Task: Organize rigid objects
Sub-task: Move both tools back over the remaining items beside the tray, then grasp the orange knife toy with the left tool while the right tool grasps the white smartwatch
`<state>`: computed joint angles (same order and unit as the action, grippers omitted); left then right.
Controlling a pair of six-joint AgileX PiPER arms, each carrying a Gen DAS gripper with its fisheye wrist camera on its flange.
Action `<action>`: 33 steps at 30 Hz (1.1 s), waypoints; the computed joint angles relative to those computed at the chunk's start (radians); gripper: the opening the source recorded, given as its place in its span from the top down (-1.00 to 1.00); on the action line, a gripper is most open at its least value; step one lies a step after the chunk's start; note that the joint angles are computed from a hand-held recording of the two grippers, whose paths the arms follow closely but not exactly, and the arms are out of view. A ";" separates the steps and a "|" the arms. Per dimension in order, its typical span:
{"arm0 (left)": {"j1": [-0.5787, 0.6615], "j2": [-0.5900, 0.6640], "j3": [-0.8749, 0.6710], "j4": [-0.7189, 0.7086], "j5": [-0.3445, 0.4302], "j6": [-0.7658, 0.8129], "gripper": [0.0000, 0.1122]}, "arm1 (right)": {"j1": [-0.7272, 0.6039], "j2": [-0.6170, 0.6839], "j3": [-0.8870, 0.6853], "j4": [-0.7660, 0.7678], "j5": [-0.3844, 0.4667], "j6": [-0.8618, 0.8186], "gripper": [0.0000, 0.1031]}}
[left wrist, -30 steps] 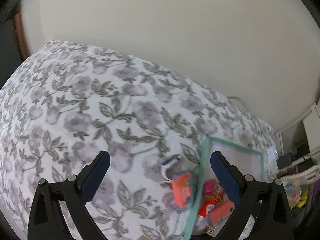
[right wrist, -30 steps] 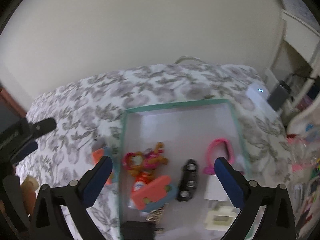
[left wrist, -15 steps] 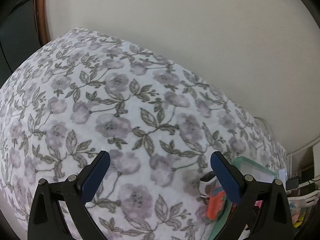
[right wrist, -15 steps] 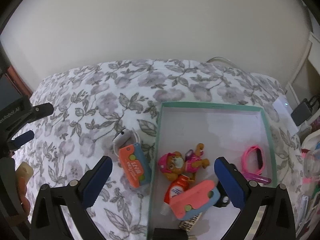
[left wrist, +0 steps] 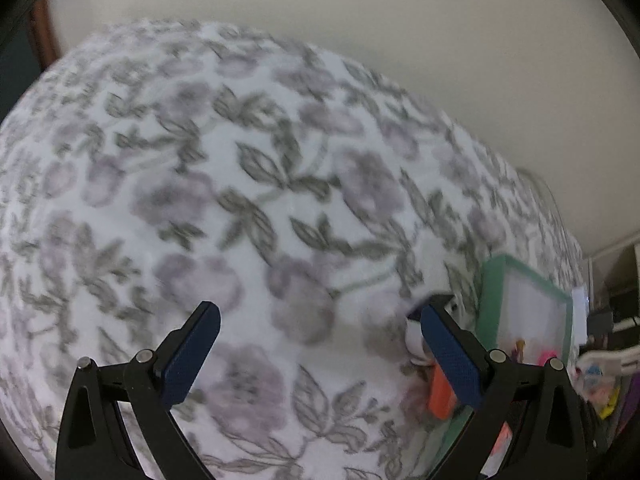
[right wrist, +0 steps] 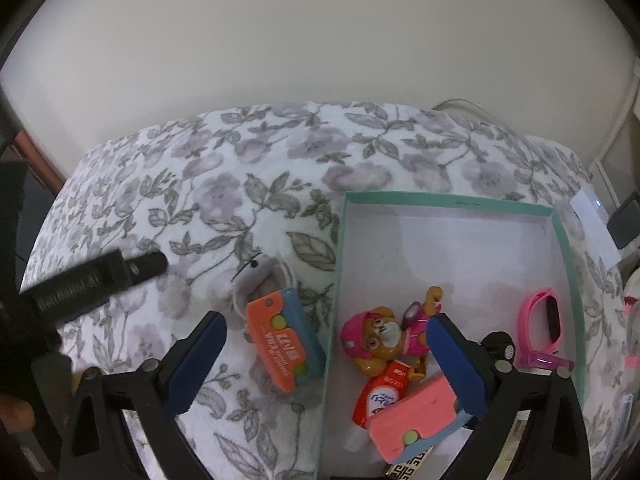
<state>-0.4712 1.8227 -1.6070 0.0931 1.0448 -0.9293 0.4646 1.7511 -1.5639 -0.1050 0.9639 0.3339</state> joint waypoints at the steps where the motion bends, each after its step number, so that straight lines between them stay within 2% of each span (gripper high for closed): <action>1: -0.005 0.012 -0.006 -0.016 -0.002 0.009 -0.79 | -0.002 -0.002 0.003 -0.012 -0.001 0.011 -0.86; 11: -0.094 0.092 -0.115 -0.007 0.026 0.022 -0.79 | -0.084 -0.034 0.022 -0.057 -0.003 0.059 -0.84; 16: -0.155 0.129 -0.151 0.065 -0.001 -0.014 -0.79 | -0.137 -0.067 0.042 -0.025 -0.015 0.054 -0.84; 24: -0.229 0.234 -0.274 0.220 0.084 -0.106 -0.79 | -0.160 -0.079 0.059 0.008 -0.026 0.031 -0.84; 33: -0.228 0.306 -0.335 0.163 0.163 -0.041 -0.79 | -0.162 -0.085 0.067 0.030 -0.029 0.013 -0.84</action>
